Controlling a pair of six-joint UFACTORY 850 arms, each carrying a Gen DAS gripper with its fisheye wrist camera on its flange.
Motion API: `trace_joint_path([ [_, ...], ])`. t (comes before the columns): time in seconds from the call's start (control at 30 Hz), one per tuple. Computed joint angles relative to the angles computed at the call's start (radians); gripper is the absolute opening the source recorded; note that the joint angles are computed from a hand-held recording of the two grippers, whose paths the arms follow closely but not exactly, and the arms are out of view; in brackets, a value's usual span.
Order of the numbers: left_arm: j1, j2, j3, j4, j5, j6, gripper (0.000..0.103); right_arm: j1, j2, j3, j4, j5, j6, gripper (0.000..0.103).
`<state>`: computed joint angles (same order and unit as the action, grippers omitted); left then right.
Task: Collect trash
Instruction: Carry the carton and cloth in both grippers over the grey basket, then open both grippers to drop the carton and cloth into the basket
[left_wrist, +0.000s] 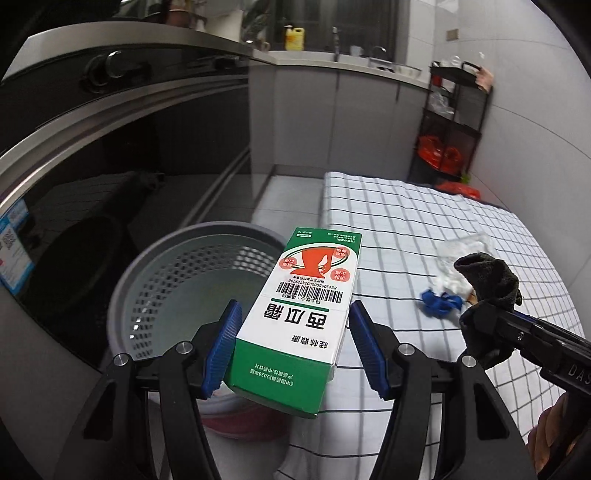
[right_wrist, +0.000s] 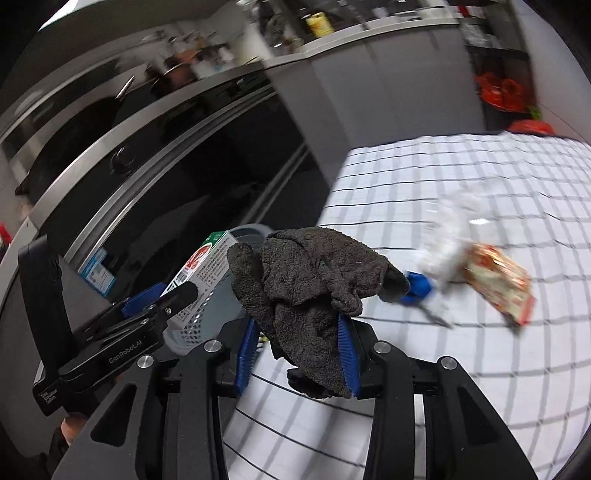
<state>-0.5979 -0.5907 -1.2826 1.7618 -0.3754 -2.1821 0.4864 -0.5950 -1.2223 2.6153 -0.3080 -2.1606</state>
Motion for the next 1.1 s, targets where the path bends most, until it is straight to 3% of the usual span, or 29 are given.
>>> trace_joint_path([
  [0.3, 0.044, 0.008, 0.022, -0.114, -0.05, 0.056, 0.058, 0.032, -0.134, -0.216, -0.406, 0.019, 0.322, 0.038],
  [0.67, 0.081, -0.021, 0.004, -0.207, -0.08, 0.103, 0.058, 0.049, -0.298, -0.463, -0.985, 0.024, 0.877, 0.038],
  [1.1, 0.115, -0.059, -0.025, -0.3, -0.082, 0.179, 0.058, 0.06, -0.442, -0.682, -1.452, -0.033, 1.342, 0.038],
])
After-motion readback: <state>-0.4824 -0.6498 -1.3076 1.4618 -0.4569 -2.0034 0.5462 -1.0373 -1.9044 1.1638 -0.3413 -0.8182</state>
